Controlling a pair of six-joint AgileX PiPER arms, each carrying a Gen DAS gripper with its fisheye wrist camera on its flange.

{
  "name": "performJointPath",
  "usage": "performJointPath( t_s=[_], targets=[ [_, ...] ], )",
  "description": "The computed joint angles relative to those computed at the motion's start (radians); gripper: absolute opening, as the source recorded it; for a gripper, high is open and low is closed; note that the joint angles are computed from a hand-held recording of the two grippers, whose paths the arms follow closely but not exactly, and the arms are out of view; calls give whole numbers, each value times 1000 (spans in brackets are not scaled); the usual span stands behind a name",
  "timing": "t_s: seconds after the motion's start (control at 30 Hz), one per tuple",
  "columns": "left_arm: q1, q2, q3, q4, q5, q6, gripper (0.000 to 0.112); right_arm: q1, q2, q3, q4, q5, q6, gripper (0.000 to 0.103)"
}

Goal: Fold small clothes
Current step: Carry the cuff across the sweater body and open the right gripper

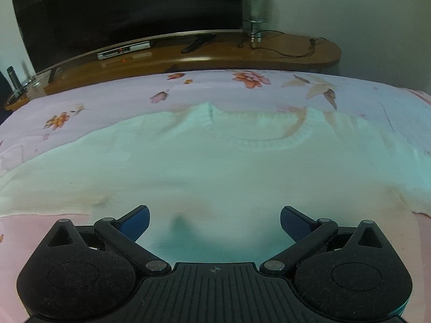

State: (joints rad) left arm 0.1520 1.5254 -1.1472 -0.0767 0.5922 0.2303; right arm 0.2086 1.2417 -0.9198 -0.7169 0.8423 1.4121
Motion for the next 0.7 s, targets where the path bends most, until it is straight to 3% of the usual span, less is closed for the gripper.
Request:
performJointPath(
  t_s=[0.17, 0.3, 0.47, 0.6, 0.67, 0.7],
  targets=[
    [91, 14, -37, -84, 33, 89, 103, 158, 47, -99, -93, -32, 47, 7],
    [167, 23, -65, -118, 46, 133, 103, 303, 185, -279, -114, -82, 23, 7],
    [274, 67, -128, -180, 88, 179, 103, 456, 441, -565, 24, -185, -159, 7],
    [334, 101, -167, -250, 132, 235, 103, 529, 630, -751, 293, -201, -451, 9],
    [353, 115, -182, -289, 160, 271, 103, 546, 689, -804, 403, -184, -564, 24],
    [361, 121, -189, -309, 179, 287, 103, 551, 699, -808, 437, -184, -602, 39]
  ],
)
